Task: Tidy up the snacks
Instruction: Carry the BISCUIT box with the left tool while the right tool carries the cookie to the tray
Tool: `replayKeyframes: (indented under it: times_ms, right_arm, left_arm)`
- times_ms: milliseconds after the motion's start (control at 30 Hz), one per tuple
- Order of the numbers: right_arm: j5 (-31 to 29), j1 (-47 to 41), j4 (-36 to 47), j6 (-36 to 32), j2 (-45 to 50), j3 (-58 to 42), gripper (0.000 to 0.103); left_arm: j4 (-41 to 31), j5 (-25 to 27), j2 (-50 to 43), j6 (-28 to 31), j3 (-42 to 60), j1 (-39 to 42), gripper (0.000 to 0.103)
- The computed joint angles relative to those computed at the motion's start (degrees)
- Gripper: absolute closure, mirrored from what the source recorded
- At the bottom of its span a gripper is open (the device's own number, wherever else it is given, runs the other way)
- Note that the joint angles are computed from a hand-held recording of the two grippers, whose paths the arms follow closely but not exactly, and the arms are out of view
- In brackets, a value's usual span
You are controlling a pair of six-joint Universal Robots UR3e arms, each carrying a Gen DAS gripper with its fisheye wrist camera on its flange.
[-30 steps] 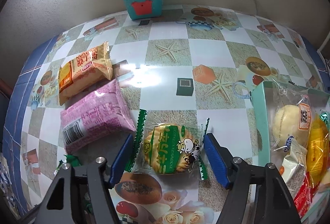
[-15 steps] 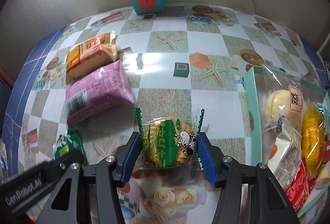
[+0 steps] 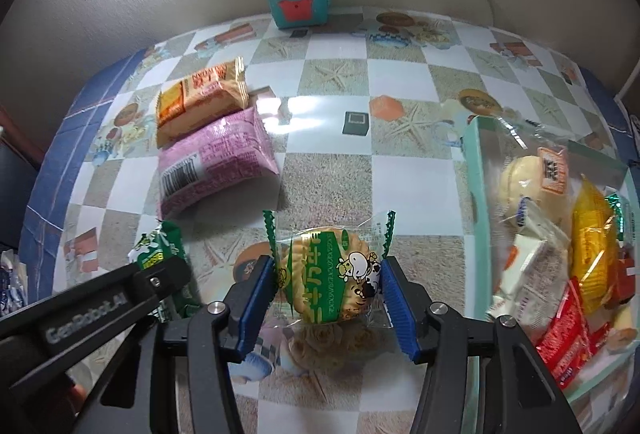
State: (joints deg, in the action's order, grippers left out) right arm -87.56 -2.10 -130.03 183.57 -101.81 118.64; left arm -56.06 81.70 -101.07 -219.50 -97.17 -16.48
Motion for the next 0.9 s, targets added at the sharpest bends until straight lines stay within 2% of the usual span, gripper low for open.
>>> replayKeyframes:
  times_ms: [167, 367, 600, 700, 900]
  right_arm:
    - [2.62, -3.87, 5.24, -2.06, -5.38, -1.01, 0.046]
    - [7.81, -13.74, 13.43, -6.66, -13.17, -3.45, 0.046]
    - [12.79, -36.91, 24.87, -16.35, -20.87, -5.16, 0.046]
    - [16.12, -47.68, 29.9, -21.76, -22.2, -6.46, 0.046]
    - [16.32, -61.29, 31.33, -27.58, -20.09, -7.6, 0.046]
  left_arm:
    - [-1.58, 1.45, 1.04, -0.81, 2.32, -1.54, 0.06]
    - [-3.77, 4.05, 0.07, -1.71, 9.38, -4.96, 0.06]
    - [-7.65, 5.46, -9.67, -1.38, 26.21, -13.12, 0.06]
    - [-8.77, 4.11, -13.97, -1.0, 32.5, -16.16, 0.06]
    - [-16.13, 3.24, -25.51, 0.8, 52.11, -22.66, 0.06]
